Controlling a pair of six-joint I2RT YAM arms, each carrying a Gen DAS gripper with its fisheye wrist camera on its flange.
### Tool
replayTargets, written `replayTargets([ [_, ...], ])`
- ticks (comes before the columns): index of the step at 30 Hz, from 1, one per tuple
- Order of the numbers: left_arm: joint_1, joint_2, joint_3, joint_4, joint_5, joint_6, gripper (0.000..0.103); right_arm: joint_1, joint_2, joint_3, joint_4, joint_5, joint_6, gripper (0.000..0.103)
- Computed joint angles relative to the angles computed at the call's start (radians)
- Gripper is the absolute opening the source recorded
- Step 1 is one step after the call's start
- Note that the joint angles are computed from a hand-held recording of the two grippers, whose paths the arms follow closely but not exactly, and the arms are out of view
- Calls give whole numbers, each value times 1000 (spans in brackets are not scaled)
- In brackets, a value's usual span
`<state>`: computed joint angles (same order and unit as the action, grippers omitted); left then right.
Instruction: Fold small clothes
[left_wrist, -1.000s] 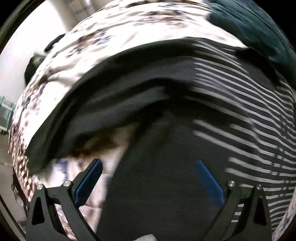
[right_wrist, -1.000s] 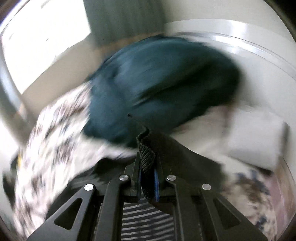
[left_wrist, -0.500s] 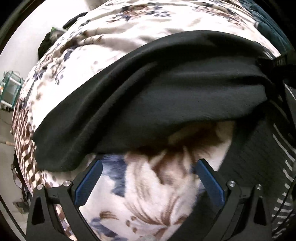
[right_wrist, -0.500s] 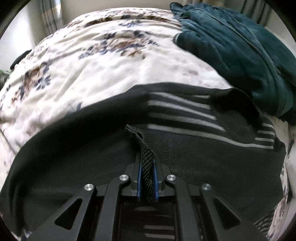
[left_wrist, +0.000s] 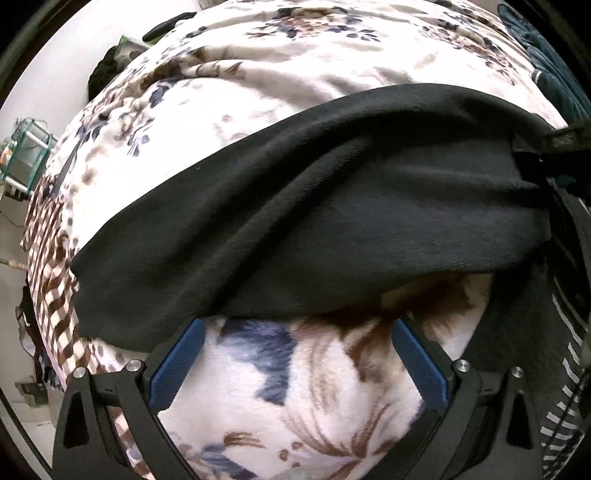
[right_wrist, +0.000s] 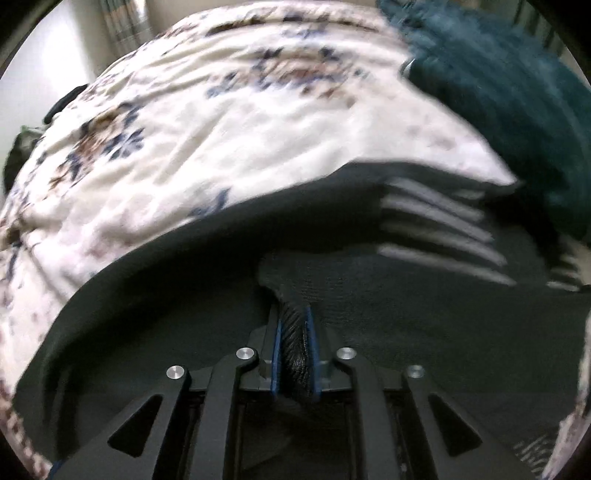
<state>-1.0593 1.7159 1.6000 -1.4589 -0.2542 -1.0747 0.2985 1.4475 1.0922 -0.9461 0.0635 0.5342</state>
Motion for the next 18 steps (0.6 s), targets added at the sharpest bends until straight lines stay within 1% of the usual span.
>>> replayTargets([
  [1,11,-27,-24,8,7,-2,103,-23,-25,-9,2,-36,-6,23],
  [2,23,-66,-57,17,18,-13,103,-53,-61,-17,-10,-75,-10,47],
  [3,36,-104,-89,28,33,-26,103,-82,-111,-29,-32,-92,-2,62],
  [4,69,-177,-153,54,65,-46,103,-120,-190,-49,-59,-100,12,85],
  [5,95,-226,-197,68,89,-65,103,-155,-252,-61,-87,-98,14,90],
  [6,129,-282,-249,88,121,-84,103,-190,-309,-64,-132,-85,11,90],
  [7,180,-354,-322,127,175,-106,103,-220,-353,-65,-175,-68,4,90],
  [9,307,-507,-490,233,304,-147,103,-308,-451,-75,-277,-40,-27,90],
  [11,447,-637,-643,326,407,-200,103,-435,-530,-96,-363,-47,-94,90],
  [12,502,-685,-690,358,438,-223,103,-499,-559,-109,-397,-55,-134,90],
  [14,636,-771,-762,410,484,-255,103,-635,-609,-144,-450,-64,-224,90],
  [17,787,-853,-811,428,485,-319,101,-843,-663,-202,-488,-74,-373,90],
  [18,827,-870,-817,425,479,-337,98,-890,-674,-215,-495,-75,-405,90],
])
